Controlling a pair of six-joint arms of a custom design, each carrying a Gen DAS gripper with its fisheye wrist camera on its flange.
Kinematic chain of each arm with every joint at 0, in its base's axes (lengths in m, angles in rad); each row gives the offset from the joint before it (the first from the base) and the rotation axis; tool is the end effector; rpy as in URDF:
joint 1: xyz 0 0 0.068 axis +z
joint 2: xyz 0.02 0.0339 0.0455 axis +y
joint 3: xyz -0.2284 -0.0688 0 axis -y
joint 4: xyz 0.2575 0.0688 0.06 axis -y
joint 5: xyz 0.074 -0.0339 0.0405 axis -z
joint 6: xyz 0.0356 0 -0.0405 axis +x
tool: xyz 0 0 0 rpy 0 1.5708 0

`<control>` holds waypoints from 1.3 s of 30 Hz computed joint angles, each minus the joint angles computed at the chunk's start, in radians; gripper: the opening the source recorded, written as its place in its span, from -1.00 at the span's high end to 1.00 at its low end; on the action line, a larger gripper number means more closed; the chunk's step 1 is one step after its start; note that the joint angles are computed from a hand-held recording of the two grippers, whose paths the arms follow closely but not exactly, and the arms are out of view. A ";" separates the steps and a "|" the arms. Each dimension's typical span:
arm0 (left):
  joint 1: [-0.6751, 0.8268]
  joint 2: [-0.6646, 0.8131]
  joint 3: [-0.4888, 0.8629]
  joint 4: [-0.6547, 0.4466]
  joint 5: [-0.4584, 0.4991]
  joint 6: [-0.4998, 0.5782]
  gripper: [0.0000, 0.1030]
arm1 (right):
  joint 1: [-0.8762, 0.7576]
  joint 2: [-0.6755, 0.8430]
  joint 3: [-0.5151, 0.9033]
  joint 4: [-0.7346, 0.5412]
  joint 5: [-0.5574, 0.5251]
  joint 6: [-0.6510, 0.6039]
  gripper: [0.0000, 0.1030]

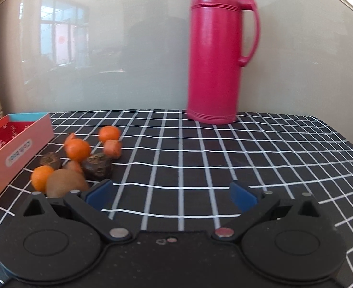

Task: Organize fruits
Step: 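Carry the small kiwi into the red box and open the left gripper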

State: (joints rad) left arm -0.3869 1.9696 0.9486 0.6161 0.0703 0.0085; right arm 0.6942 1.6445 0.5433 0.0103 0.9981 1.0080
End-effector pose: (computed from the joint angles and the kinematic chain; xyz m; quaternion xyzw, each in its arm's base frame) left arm 0.3649 -0.1514 0.0926 0.1828 0.8143 -0.1323 0.5348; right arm 0.2112 0.1369 0.0561 0.2456 0.8246 -0.1495 0.4871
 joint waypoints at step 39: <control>0.079 -0.113 -0.207 0.177 0.001 0.059 -1.00 | 0.090 -0.008 -0.006 0.155 -0.025 -0.169 -0.97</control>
